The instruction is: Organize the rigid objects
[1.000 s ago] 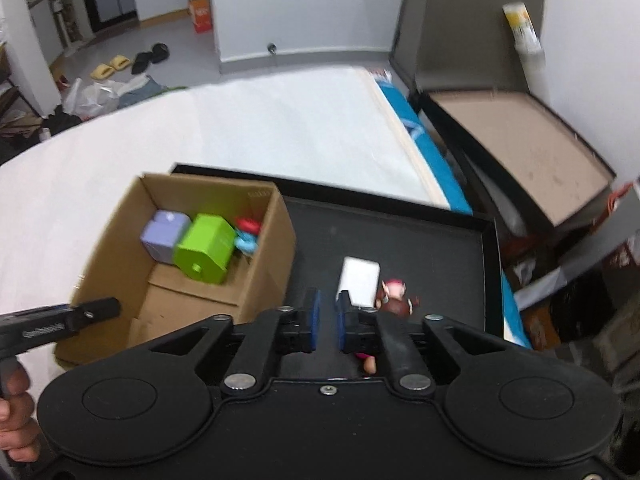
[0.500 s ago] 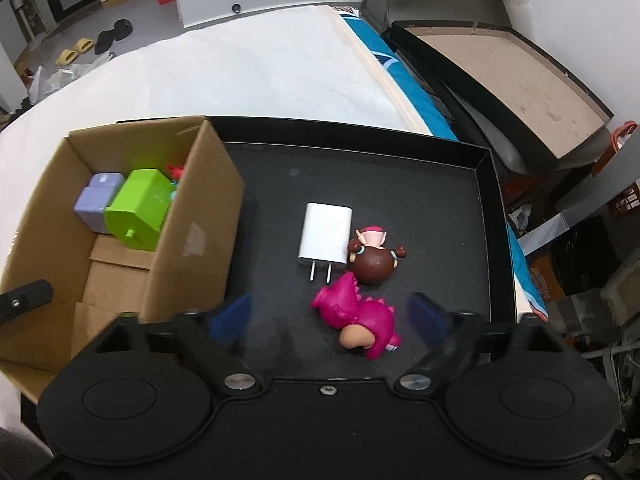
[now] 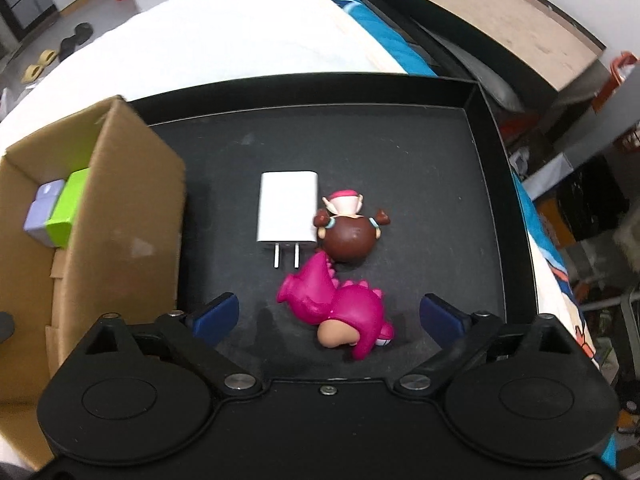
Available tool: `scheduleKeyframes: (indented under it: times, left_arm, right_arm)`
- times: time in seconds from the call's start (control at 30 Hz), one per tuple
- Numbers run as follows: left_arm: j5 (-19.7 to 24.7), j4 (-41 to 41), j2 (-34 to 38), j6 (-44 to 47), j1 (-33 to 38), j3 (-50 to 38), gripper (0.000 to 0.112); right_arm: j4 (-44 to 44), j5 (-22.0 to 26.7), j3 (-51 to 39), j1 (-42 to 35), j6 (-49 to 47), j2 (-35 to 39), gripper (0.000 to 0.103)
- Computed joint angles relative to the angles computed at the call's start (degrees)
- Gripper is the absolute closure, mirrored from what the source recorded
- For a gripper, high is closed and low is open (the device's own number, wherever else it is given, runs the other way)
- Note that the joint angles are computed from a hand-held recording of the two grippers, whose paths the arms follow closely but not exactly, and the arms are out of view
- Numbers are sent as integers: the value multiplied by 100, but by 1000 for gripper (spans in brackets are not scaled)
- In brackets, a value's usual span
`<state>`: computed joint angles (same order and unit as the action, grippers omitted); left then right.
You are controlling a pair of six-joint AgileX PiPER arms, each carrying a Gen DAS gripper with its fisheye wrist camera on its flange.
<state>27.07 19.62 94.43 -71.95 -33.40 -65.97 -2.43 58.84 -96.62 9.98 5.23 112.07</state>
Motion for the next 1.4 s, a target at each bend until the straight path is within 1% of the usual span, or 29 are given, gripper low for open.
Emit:
scheduleKeyframes:
  times: [0.03, 0.07, 0.1, 0.13, 0.4, 0.5, 0.8, 1.1, 1.2, 1.4]
  left_arm:
    - [5, -1, 2, 3, 0, -6, 88]
    - [2, 2, 2, 2, 0, -2, 88]
    - [-4, 12, -1, -4, 1, 5, 88]
    - [-6, -13, -3, 20, 8, 5, 88]
    - [-2, 2, 0, 1, 1, 2, 88]
    - [-3, 3, 1, 0, 1, 3, 88]
    - [-17, -22, -5, 19, 5, 14, 88]
    - [-95, -108, -23, 101, 47, 60, 88]
    - [-96, -103, -24, 94, 44, 66, 88]
    - [-93, -95, -23, 82, 41, 64, 88]
  right_arm:
    - [27, 13, -7, -11, 7, 24, 38]
    - [65, 108, -63, -23, 17, 79, 52]
    - [110, 259, -166, -41, 27, 149, 52]
    - [123, 268, -182, -51, 36, 149, 53]
    - [157, 153, -27, -20, -79, -132, 53]
    - [174, 222, -107, 6, -135, -223, 53]
    - [205, 590, -787, 146, -301, -295, 53]
    - [195, 892, -1456, 427, -351, -196, 53]
    - [339, 1007, -1695, 511, -374, -119, 53]
    - [431, 1098, -1945, 758, -324, -59, 53]
